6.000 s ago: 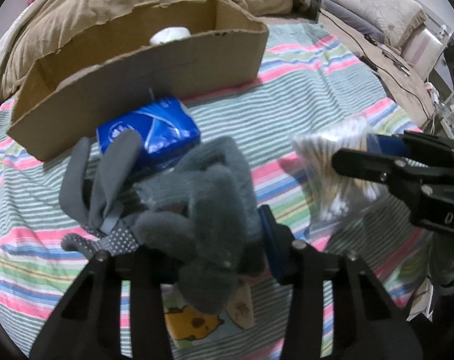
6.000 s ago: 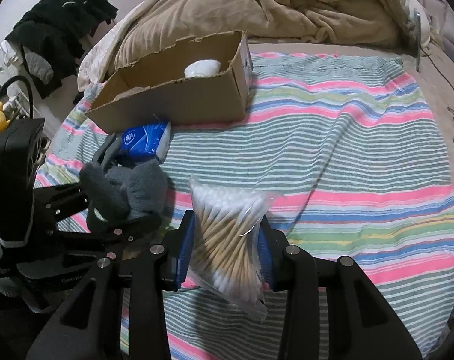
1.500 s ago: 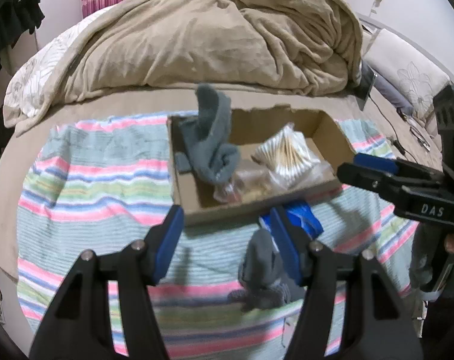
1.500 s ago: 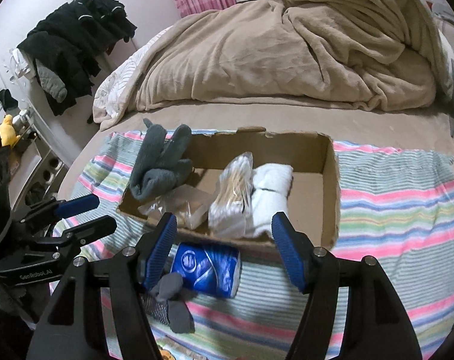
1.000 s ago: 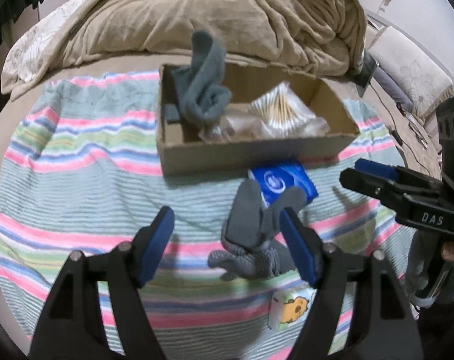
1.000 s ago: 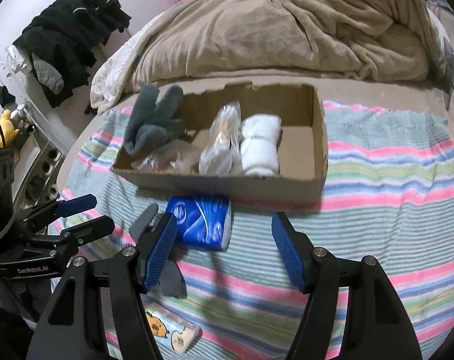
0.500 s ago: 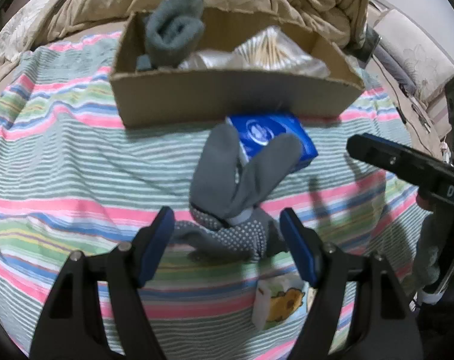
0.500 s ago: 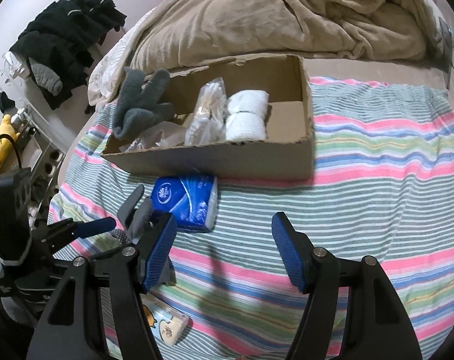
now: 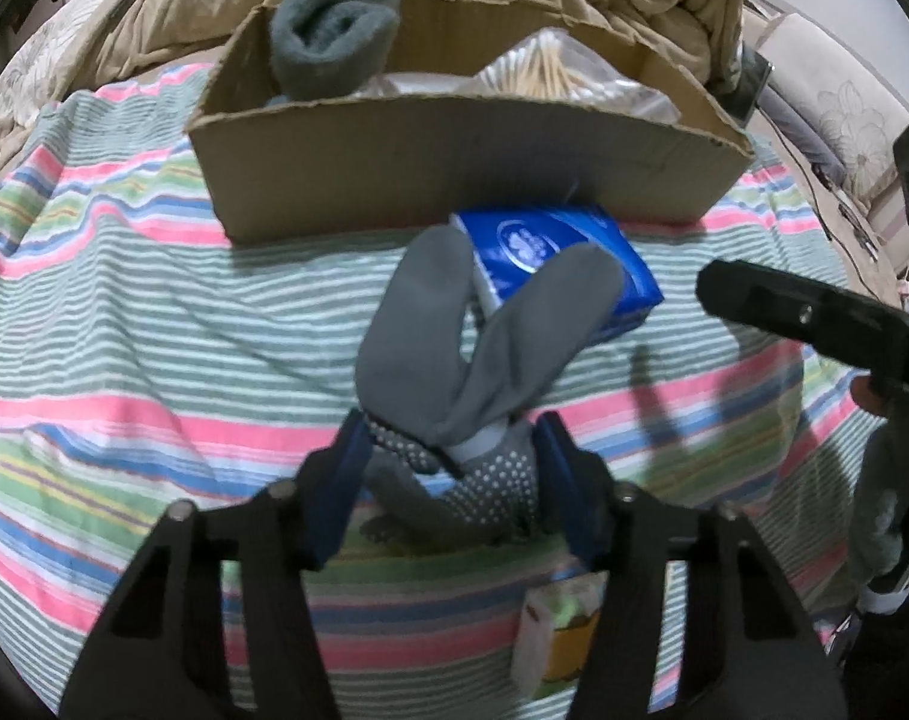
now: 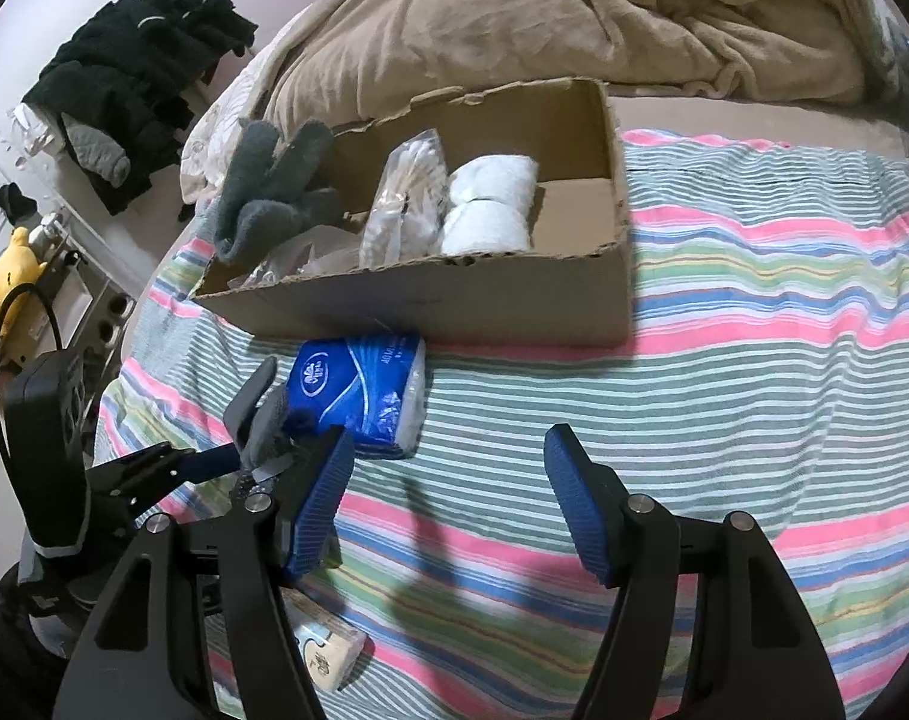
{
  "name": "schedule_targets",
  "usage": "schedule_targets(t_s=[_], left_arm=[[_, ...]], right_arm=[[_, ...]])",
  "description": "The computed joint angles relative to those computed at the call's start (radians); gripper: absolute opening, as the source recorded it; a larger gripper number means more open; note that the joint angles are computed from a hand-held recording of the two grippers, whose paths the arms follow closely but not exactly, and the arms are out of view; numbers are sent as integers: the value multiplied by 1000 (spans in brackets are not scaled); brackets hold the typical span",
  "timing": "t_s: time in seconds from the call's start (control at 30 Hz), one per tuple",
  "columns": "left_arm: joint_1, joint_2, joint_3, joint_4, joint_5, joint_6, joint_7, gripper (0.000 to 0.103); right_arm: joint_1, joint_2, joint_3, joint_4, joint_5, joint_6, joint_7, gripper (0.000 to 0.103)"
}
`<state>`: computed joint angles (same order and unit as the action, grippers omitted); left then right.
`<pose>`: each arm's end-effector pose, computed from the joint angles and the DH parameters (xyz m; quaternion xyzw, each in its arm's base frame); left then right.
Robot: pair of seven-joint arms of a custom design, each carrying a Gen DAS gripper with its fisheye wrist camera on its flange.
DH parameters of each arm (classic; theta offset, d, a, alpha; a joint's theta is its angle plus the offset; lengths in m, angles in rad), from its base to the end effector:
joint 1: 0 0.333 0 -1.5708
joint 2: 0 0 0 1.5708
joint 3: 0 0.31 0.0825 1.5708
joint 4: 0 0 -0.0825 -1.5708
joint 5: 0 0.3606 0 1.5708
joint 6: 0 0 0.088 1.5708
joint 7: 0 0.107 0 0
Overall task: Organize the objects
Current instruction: 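Grasp the second gray glove with the left gripper while the right gripper grasps the blue tissue pack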
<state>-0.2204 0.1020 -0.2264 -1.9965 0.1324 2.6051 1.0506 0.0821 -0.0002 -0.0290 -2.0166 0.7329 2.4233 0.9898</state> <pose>0.5372 -0.2561 0.4732 -0.6784 0.6892 -0.2297 0.1094 0.5661 0.0329 0.4996 -0.7181 0.6060 -0.0214 0.3415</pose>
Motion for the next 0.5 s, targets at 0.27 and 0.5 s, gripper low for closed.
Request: schedule_targets(t_s=[0.27,0.5], left_arm=[[13,-24,-3,-40,-74,45,65,43],[25,-66,9,-80,-117,74,99,41]], right_arm=[[16,30,17,33,-24,3,13,79],[46,59,41,67,-73,19,38,79]])
